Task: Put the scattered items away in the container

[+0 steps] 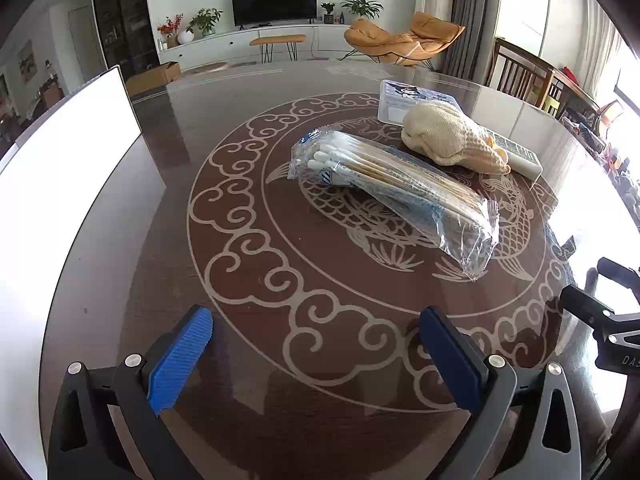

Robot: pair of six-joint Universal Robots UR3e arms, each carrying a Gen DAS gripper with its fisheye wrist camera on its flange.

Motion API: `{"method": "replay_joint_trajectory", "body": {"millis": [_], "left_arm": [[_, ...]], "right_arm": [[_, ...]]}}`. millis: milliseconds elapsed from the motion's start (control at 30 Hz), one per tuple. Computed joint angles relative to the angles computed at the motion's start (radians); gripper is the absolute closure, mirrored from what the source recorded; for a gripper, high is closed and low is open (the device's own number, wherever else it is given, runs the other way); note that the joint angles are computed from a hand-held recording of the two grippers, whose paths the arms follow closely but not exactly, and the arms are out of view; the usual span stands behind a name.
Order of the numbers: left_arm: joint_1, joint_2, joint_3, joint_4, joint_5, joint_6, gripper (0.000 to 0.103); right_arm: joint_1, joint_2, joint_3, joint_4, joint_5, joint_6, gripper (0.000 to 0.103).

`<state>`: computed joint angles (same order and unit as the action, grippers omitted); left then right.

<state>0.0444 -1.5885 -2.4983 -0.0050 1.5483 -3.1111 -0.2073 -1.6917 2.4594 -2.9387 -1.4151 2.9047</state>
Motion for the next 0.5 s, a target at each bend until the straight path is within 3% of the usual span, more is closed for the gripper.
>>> {"method": "replay_joint_trajectory", "body": {"millis": [500], "left_arm": [[0.0, 0.001, 0.001, -0.001, 0.0, 0.0, 0.0]], "right_arm": [[0.001, 0.002, 0.0, -0.003, 0.0, 0.001, 0.0]]}}
